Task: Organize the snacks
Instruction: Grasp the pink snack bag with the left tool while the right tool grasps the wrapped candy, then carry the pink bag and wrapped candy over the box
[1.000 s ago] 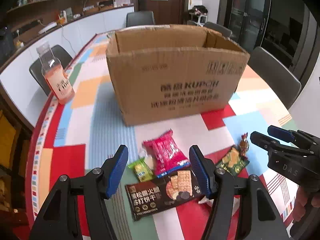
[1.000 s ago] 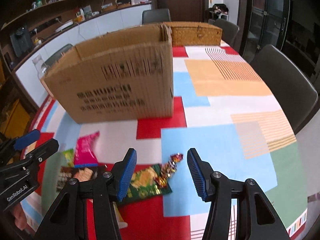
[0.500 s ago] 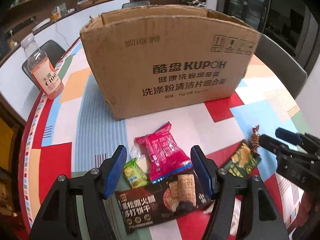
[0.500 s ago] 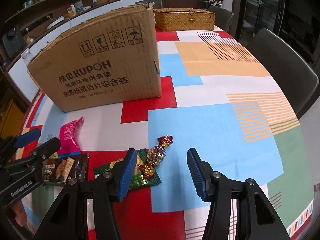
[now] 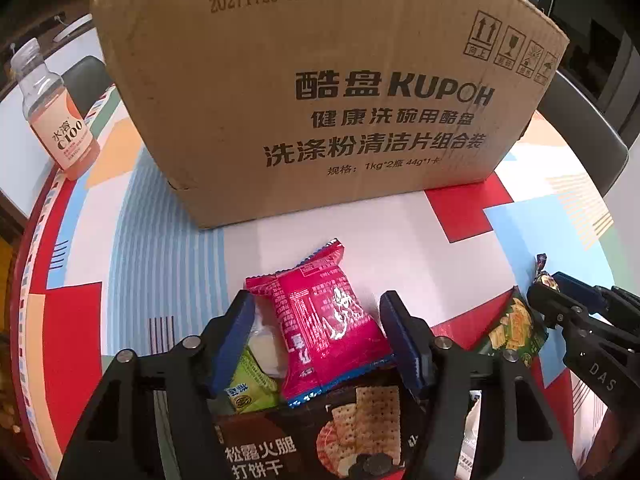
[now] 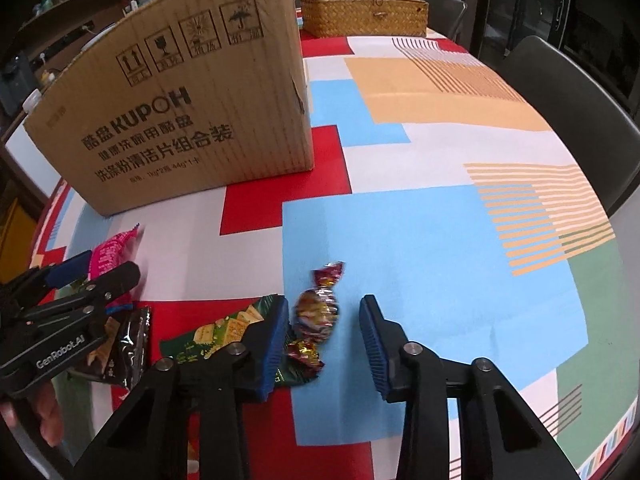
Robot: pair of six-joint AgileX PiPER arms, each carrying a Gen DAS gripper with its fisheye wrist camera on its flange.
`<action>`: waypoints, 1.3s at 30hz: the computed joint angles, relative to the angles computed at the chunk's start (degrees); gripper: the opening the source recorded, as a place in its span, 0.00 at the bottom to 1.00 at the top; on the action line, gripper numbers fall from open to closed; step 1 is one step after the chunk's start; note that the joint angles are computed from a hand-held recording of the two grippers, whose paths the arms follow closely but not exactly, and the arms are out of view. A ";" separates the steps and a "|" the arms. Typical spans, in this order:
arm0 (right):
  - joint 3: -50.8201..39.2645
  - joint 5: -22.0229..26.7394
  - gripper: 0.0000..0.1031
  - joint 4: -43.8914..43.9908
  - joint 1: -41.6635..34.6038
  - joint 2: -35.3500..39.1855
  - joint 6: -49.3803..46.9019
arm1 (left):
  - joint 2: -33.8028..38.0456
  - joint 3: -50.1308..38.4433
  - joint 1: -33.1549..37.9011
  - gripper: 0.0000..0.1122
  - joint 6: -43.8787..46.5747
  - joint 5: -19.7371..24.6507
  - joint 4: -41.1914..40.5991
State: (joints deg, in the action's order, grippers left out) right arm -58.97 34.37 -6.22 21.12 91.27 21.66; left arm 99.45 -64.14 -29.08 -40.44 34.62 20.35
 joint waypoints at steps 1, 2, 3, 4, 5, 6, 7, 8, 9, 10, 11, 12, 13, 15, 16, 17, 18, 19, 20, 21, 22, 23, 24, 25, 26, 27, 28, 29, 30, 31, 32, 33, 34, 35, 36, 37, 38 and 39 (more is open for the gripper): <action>-0.04 0.04 0.31 0.15 -0.01 0.19 -0.18 | 0.20 -0.22 0.21 0.49 0.60 -0.15 -0.46; -0.01 -0.05 0.29 0.13 0.00 0.27 -0.23 | 0.31 -0.37 0.48 0.47 1.38 -0.37 -1.21; 0.13 -0.23 0.27 -0.31 0.11 0.27 0.17 | 0.31 -0.43 0.81 0.43 2.60 -0.86 -2.40; 0.21 -0.44 0.25 -0.15 0.07 0.23 0.10 | 0.37 -0.52 0.99 0.39 3.26 -1.08 -3.02; 0.25 -0.58 0.23 0.45 -0.07 0.19 -0.45 | 0.36 -0.31 1.14 0.39 3.38 -1.30 -3.00; 0.29 -0.73 0.23 0.84 -0.18 0.18 -0.85 | 0.41 -0.29 1.14 0.37 3.39 -1.51 -2.81; 0.41 -0.93 0.23 0.74 -0.18 0.17 -0.93 | 0.48 -0.42 1.05 0.36 3.38 -1.63 -2.71; 0.59 -0.99 0.22 0.50 -0.09 0.06 -0.70 | 0.57 -0.61 1.05 0.36 3.63 -1.64 -2.83; 0.68 -0.96 0.22 0.55 -0.11 -0.06 -0.70 | 0.64 -0.86 0.93 0.36 3.80 -1.56 -2.93; 0.80 -1.18 0.22 0.92 -0.20 -0.12 -1.18 | 0.55 -0.95 0.76 0.35 3.57 -1.54 -2.77; 0.84 -1.24 0.22 1.15 -0.24 -0.22 -1.49 | 0.16 -0.75 0.77 0.35 3.46 -1.87 -2.76; 0.70 -1.46 0.22 1.43 -0.40 -0.12 -1.99 | -0.09 -0.82 0.45 0.35 3.07 -1.85 -2.67; 0.82 -1.59 0.22 1.28 -0.21 -0.56 -2.02 | -0.68 -0.62 0.34 0.35 2.95 -2.04 -2.65; 1.14 -1.47 0.22 0.61 0.41 -1.75 -1.55 | -3.14 0.88 0.09 0.35 1.99 -2.23 -1.47; 1.19 -1.52 0.22 0.67 0.57 -2.37 -1.72 | -3.77 0.96 -0.13 0.35 1.40 -2.05 -0.77; 1.14 -1.48 0.22 0.88 0.61 -2.84 -2.01 | -4.46 1.07 -0.38 0.35 0.68 -1.97 0.01; 1.07 -1.45 0.22 0.95 0.73 -3.36 -2.20 | -5.36 1.29 -0.64 0.35 0.08 -1.93 0.74; 1.13 -1.51 0.22 0.72 0.99 -4.08 -2.14 | -6.27 1.43 -0.96 0.35 -0.57 -1.65 1.50; 1.13 -1.56 0.22 0.62 1.19 -4.71 -2.20 | -7.17 1.80 -1.24 0.35 -1.07 -1.43 2.07; 1.00 -1.51 0.22 0.77 1.31 -5.14 -2.44 | -8.34 2.14 -1.55 0.35 -1.30 -1.13 2.48; 0.80 -1.38 0.22 1.28 1.44 -5.86 -2.98 | -8.81 1.91 -1.99 0.35 -1.59 -0.74 2.69; 0.91 -1.46 0.22 1.54 1.50 -6.56 -3.31 | -9.82 2.09 -2.31 0.35 -1.62 -0.49 2.78; 0.66 -1.42 0.22 1.84 1.64 -7.08 -3.77 | -10.89 2.66 -2.74 0.35 -2.15 -0.32 3.25; 0.31 -1.37 0.22 2.16 1.67 -7.47 -4.35 | -11.71 2.82 -3.05 0.35 -2.48 0.01 3.58; 0.11 -1.33 0.22 2.42 1.78 -8.04 -4.78 | -12.71 3.12 -3.37 0.35 -2.91 0.25 4.02; 0.01 -1.33 0.22 2.65 1.90 -8.61 -5.16 | -13.00 2.89 -3.68 0.35 -3.33 0.47 4.43; -0.16 -1.28 0.22 2.74 2.11 -9.20 -5.43 | -13.24 2.83 -4.13 0.35 -4.12 0.58 5.10; -0.33 -1.25 0.22 2.82 2.25 -9.72 -5.69 | -13.72 2.90 -4.61 0.35 -4.94 0.77 5.84; -0.52 -1.30 0.22 2.99 2.32 -10.16 -5.98 | -14.76 3.13 -4.89 0.35 -5.22 1.12 6.28; -0.78 -1.48 0.22 3.47 2.24 -10.51 -6.69 | -15.42 3.21 -5.05 0.35 -5.29 1.40 6.51; -1.00 -1.38 0.22 3.36 2.52 -10.93 -6.58 | -16.38 3.32 -5.28 0.35 -5.40 1.81 6.85; -1.24 -1.45 0.22 3.39 2.72 -11.27 -6.65 | -17.31 3.32 -5.59 0.35 -5.73 2.19 7.42; -1.46 -1.59 0.22 3.38 2.99 -11.72 -6.71 | -17.80 3.28 -5.78 0.35 -5.97 2.43 7.83; -1.86 -1.58 0.22 3.29 3.22 -11.92 -6.72 | -18.39 3.27 -5.98 0.35 -6.31 2.67 8.37; -2.21 -1.53 0.22 3.12 3.49 -12.22 -6.69 | -18.80 2.94 -6.33 0.35 -6.96 2.93 9.22; -2.56 -1.60 0.22 3.10 3.67 -12.59 -6.83 | -19.33 2.90 -6.44 0.35 -7.18 3.14 9.74; -2.89 -1.62 0.22 3.19 3.78 -12.84 -7.00 | -20.14 2.72 -6.69 0.35 -7.41 3.70 10.41; -3.23 -1.74 0.22 3.72 3.63 -13.07 -7.72 | -20.53 2.50 -6.84 0.35 -7.62 4.00 10.92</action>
State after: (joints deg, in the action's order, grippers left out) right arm -62.20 32.63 -2.51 24.75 78.20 13.95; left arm 78.91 -61.64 -35.92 -48.06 38.62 31.27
